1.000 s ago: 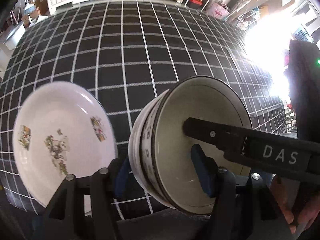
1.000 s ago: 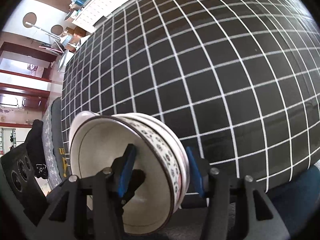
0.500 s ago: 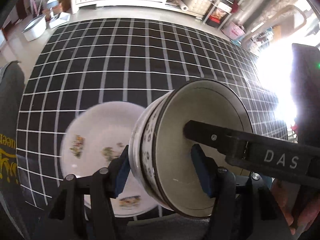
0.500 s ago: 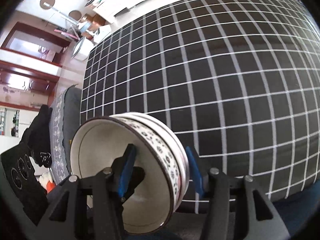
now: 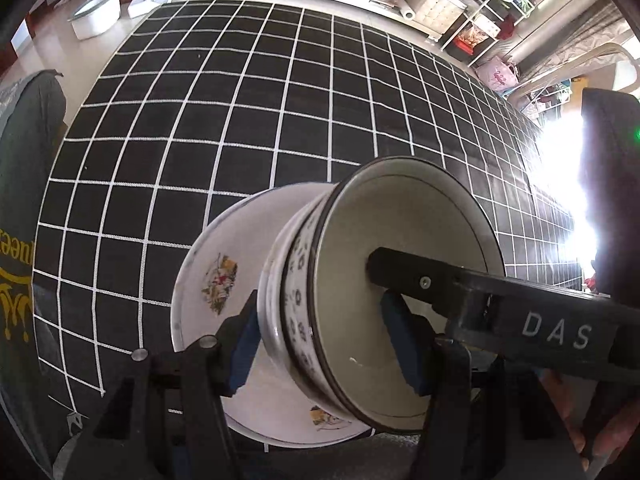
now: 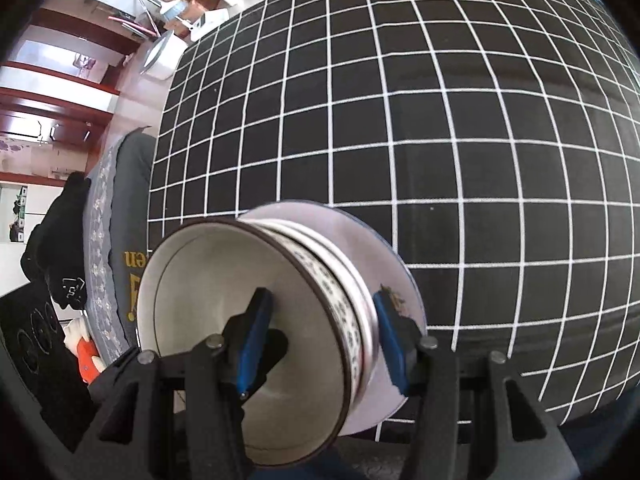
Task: Organize plates and bowls
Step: 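Lift the bowl stack and lower it onto the plate stack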
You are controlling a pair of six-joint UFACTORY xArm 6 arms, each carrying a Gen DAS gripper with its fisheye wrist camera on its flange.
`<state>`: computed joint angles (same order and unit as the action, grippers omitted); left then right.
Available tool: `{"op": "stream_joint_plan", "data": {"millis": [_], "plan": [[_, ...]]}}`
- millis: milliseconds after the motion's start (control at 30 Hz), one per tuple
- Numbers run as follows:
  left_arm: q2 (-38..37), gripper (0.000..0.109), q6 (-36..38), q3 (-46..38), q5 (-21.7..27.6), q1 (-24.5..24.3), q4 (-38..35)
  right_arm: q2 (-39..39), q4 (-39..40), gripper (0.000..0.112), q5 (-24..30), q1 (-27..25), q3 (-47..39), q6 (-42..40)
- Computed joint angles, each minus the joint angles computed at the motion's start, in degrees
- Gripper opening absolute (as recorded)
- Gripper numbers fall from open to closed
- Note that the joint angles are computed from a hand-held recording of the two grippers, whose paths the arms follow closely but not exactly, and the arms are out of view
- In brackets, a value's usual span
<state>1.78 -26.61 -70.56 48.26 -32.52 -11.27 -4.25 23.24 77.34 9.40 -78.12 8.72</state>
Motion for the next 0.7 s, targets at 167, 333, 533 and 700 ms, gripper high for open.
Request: {"op": "stream_joint_plan", "data": {"millis": [167, 333, 533, 700], "plan": [[-0.3, 0.057, 0.7, 0.6, -0.3, 0.0, -1.4, 0.6, -0.5, 0.056, 0.8, 0.0, -0.3, 0.1], [-0.7, 0.057, 1.3, 1.0, -0.4, 0.2, -1.5, 1.1, -0.2, 0.056, 0.7, 0.0, -0.6, 0.0], [-1.1, 0.057, 1.8, 1.5, -0.8, 0.4, -1.7, 0.6, 1.1, 0.056, 0.3, -0.6, 0.2, -1.2], [-2.1, 0.056, 1.3, 3.2, -2.7, 0.1, -1.3, -0.3, 2.3, 0.056, -0.5, -1.2, 1.5, -1.5]]}}
